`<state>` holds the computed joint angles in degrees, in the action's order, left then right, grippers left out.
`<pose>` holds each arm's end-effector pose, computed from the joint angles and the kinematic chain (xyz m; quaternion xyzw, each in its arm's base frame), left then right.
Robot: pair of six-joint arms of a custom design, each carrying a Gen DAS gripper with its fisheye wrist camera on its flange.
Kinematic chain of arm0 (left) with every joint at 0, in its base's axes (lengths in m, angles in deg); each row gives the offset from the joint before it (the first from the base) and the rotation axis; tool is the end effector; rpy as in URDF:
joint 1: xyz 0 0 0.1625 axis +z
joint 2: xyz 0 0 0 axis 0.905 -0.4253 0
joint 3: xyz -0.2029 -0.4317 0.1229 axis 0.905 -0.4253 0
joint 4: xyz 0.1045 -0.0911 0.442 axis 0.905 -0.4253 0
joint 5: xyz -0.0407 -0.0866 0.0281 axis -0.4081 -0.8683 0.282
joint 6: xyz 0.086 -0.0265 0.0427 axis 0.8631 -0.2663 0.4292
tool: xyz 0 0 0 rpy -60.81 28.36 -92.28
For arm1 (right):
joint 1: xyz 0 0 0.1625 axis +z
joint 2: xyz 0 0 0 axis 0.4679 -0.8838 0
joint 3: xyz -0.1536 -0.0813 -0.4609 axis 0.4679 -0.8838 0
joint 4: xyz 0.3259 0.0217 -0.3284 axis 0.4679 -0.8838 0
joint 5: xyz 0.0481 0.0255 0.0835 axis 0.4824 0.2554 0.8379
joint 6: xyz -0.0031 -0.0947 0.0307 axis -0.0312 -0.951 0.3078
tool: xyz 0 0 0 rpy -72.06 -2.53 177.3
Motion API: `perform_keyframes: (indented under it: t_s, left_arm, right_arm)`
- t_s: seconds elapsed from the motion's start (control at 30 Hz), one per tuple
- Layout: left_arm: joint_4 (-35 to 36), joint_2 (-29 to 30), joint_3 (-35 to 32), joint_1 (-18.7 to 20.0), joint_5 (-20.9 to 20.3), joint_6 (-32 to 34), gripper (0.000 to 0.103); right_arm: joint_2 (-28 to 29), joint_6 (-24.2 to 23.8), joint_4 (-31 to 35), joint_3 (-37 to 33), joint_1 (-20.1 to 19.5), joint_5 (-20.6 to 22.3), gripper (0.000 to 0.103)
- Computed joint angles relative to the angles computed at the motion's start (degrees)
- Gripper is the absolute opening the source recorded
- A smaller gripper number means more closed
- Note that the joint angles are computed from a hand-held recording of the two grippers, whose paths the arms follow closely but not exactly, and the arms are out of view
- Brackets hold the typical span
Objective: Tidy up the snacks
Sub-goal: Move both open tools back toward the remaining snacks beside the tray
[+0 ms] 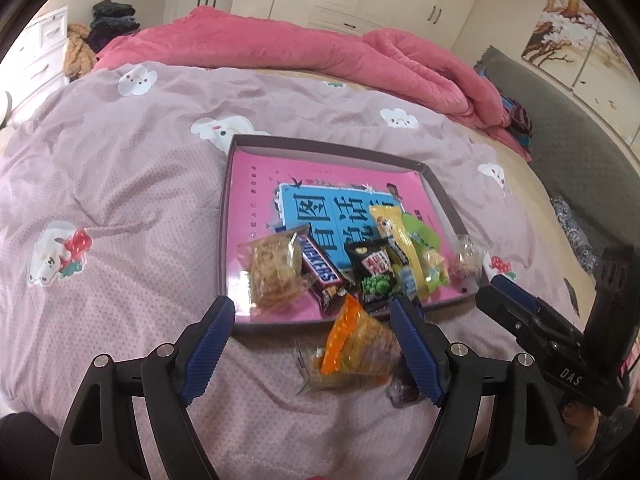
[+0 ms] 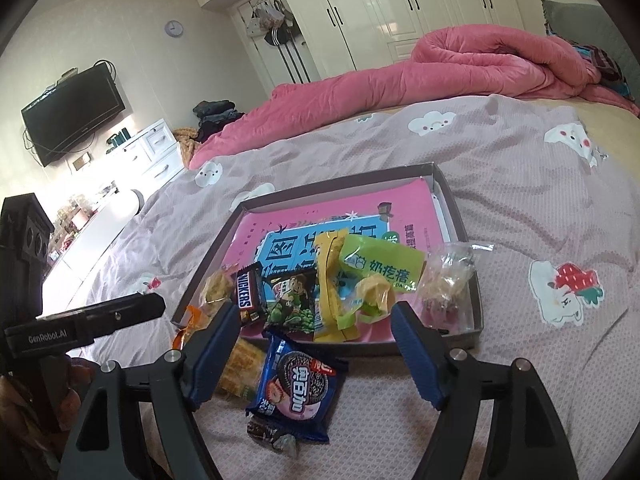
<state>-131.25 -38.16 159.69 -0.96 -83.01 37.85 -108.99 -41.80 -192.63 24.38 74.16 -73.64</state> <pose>-0.1754 -0.7851 0.2596 0.1294 0.9260 -0.2785 0.2198 0.2706 -0.7761 0.1414 0.1740 -0.9123 0.3349 0.1588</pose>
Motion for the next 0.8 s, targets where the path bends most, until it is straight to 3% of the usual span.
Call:
perform_keyframes:
  t_s: [0.8]
  left_arm:
    - [2.4,0.3,1.9,0.2,-2.0,0.6,0.081]
  right_arm:
    - [-0.5,1.6,3.3,2.1,0.7,-3.7,0.078]
